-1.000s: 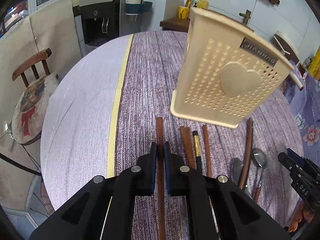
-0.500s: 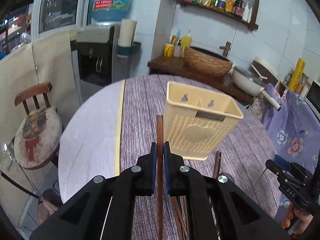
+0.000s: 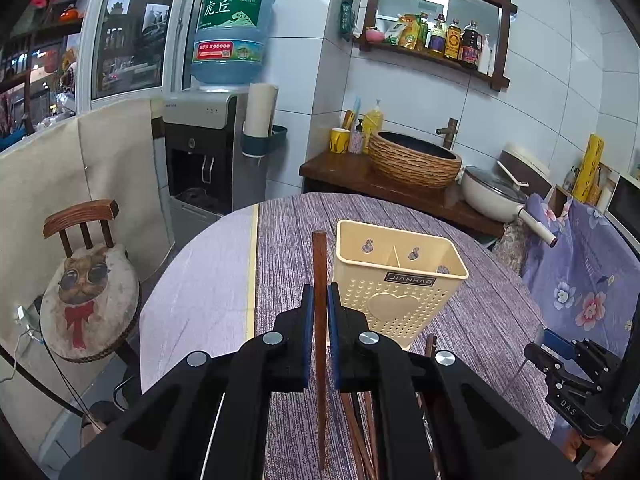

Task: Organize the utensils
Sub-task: 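Lift the spoon and chopstick and carry both toward the cream caddy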

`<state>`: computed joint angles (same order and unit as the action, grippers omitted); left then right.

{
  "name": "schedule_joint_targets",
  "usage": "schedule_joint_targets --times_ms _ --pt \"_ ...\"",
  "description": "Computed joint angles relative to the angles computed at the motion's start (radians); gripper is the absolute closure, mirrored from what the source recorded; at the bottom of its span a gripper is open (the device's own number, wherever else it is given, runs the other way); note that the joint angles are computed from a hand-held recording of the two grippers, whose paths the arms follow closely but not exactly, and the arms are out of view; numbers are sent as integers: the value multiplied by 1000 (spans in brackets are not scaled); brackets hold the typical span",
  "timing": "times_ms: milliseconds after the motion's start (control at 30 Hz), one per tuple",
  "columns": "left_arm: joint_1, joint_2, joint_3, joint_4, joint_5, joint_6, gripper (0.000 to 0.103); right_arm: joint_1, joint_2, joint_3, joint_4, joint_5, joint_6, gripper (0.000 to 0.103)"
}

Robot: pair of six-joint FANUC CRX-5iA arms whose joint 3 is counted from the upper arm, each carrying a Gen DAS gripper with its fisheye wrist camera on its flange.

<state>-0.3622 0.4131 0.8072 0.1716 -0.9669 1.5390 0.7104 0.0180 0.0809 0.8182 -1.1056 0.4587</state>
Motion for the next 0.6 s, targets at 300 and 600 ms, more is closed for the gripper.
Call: schedule_joint_targets --times_ms 300,600 --pt "7 -16 -17 4 20 -2 95 15 16 23 31 3 27 66" --pt "21 16 78 53 -9 -14 95 8 63 120 75 19 87 66"
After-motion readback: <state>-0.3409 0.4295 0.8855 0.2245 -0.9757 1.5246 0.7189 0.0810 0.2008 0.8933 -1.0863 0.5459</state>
